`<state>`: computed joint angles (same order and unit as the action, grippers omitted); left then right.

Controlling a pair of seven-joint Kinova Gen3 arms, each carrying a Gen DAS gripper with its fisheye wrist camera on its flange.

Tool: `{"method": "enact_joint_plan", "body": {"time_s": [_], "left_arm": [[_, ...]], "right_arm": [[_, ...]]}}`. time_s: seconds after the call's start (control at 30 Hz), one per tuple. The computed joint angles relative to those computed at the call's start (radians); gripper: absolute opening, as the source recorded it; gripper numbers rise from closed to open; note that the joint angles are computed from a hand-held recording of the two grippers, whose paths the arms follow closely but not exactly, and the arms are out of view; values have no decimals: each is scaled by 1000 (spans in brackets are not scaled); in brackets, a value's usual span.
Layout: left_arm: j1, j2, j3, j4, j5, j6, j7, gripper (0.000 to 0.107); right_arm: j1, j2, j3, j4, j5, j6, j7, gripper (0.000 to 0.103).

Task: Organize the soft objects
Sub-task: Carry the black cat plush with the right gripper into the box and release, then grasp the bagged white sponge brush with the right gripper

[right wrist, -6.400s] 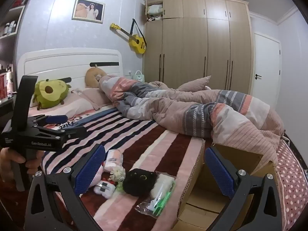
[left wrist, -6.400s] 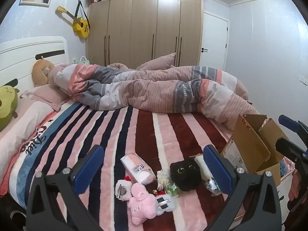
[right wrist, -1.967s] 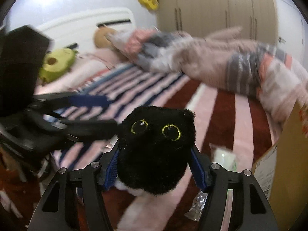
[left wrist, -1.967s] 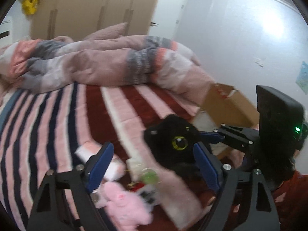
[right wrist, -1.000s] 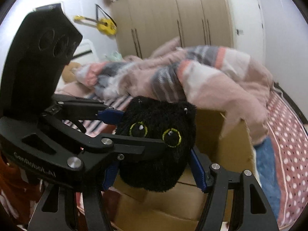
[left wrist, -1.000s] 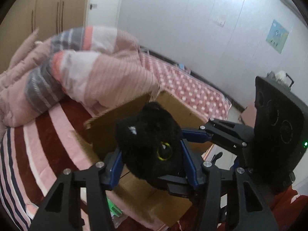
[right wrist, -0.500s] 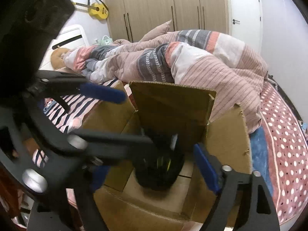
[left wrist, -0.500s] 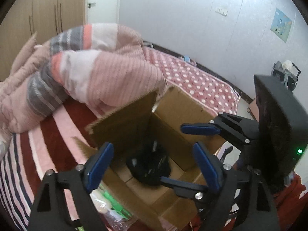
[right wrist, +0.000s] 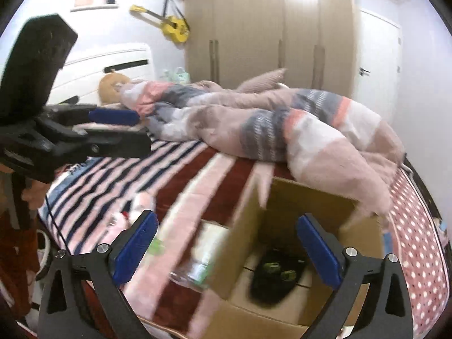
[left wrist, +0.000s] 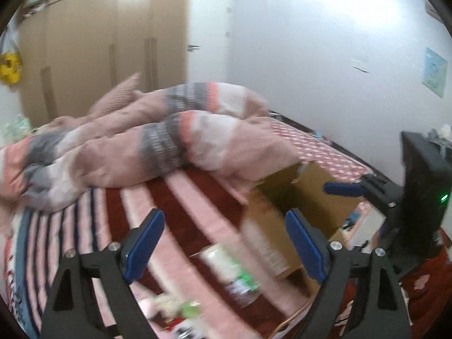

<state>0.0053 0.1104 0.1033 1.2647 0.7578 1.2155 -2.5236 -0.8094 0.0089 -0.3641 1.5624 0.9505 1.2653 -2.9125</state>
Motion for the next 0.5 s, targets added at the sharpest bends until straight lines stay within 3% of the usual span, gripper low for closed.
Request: {"method": "enact_joint_plan", "body": {"time_s": [0.2, 0.27, 0.37, 0.5], "left_arm": [[-121, -25, -79, 116, 76, -13, -133, 86], [-150, -18, -95, 143, 86, -18, -162, 86], [-183, 2, -107, 184, 88, -37, -185, 86], [-219, 43, -100, 226, 109, -37, -214, 86]], "right_arm": [[-30, 167, 53, -201, -81, -36, 147, 99], [-26, 203, 80, -228, -129, -77, 158, 96], [-27, 285, 118, -295, -211, -79, 191, 81], [-28, 354, 177, -322, -293, -51, 175, 78]]}}
